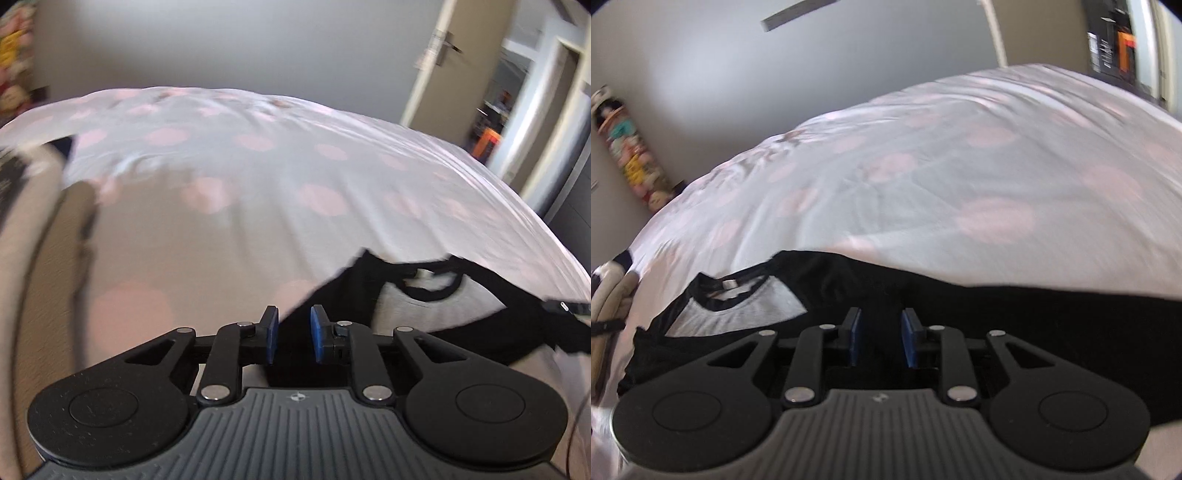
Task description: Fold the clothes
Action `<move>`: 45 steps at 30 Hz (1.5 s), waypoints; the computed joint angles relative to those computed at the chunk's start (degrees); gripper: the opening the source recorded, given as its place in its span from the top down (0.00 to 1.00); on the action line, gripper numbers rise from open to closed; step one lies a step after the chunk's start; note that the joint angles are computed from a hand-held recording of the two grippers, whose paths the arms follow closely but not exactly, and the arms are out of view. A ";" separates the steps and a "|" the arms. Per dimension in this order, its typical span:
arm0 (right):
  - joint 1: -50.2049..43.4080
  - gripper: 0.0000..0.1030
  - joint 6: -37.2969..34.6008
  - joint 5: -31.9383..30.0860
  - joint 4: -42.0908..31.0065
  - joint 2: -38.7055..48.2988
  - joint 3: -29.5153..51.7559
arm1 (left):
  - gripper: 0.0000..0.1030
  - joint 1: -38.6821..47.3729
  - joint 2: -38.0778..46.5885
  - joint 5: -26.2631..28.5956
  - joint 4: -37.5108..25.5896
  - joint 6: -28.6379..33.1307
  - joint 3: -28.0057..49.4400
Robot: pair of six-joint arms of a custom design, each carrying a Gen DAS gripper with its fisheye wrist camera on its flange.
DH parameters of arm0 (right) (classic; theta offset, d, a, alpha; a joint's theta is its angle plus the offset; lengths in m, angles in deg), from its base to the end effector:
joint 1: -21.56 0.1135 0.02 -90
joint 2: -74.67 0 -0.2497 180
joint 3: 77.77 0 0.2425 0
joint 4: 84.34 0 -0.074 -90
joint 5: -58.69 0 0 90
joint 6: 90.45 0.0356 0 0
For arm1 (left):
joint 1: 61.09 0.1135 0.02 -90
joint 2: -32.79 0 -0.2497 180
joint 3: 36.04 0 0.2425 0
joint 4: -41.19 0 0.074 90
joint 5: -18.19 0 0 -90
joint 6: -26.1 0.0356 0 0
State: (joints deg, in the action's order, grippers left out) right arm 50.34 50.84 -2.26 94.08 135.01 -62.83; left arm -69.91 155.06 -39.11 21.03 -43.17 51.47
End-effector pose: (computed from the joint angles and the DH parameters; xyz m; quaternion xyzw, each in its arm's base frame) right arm 0.1297 0.0515 0.0810 0.2660 0.8653 0.0497 0.4219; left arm 0.4045 -0.0822 0.1013 0.3154 0.8631 -0.2370 0.3155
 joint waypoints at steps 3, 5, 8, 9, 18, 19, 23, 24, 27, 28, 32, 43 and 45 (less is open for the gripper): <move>-2.71 0.73 -7.46 -5.94 8.16 8.47 2.94 | 0.79 -4.00 -0.14 -0.65 -2.08 4.63 0.33; -2.67 0.73 -10.63 -7.91 12.09 14.06 5.12 | 0.79 -6.50 0.18 -1.44 -2.46 6.49 0.37; -2.66 0.73 -15.33 -10.89 15.94 21.04 8.78 | 0.79 -9.65 1.13 -1.95 -2.81 8.36 0.75; -2.68 0.73 -16.76 -11.76 16.65 22.99 9.95 | 0.78 -10.54 1.44 -2.20 -2.56 8.87 0.76; -4.33 0.71 -28.01 -17.75 18.37 36.74 19.27 | 0.76 -16.71 5.62 -6.19 0.74 13.41 0.91; -4.80 0.65 -28.87 -18.15 18.72 37.75 19.78 | 0.76 -16.75 6.00 -6.04 1.36 13.32 0.94; -5.26 0.60 -31.71 -19.16 21.07 40.80 20.27 | 0.75 -16.29 6.24 -3.80 0.93 13.29 0.96; -4.96 0.63 -31.98 -18.80 21.83 41.09 20.03 | 0.75 -16.20 6.05 -3.21 0.82 13.67 0.61; -3.59 0.91 -32.99 -16.84 23.25 41.24 19.29 | 0.78 -16.61 4.96 -3.48 3.12 14.57 -1.89; -2.87 0.92 -33.52 -15.77 23.44 41.19 19.15 | 0.86 -16.83 4.60 -3.85 4.15 14.90 -2.77; 0.61 0.96 -34.20 -10.27 23.96 40.18 18.46 | 0.99 -16.90 3.13 -3.49 8.87 13.28 -5.50; -1.79 0.84 -28.88 -9.32 22.64 42.59 20.61 | 0.83 -17.65 6.56 -7.04 10.43 6.72 -1.82; -0.62 0.79 -26.32 -6.08 21.37 40.70 19.49 | 0.78 -16.51 4.65 -7.12 13.08 5.91 -4.39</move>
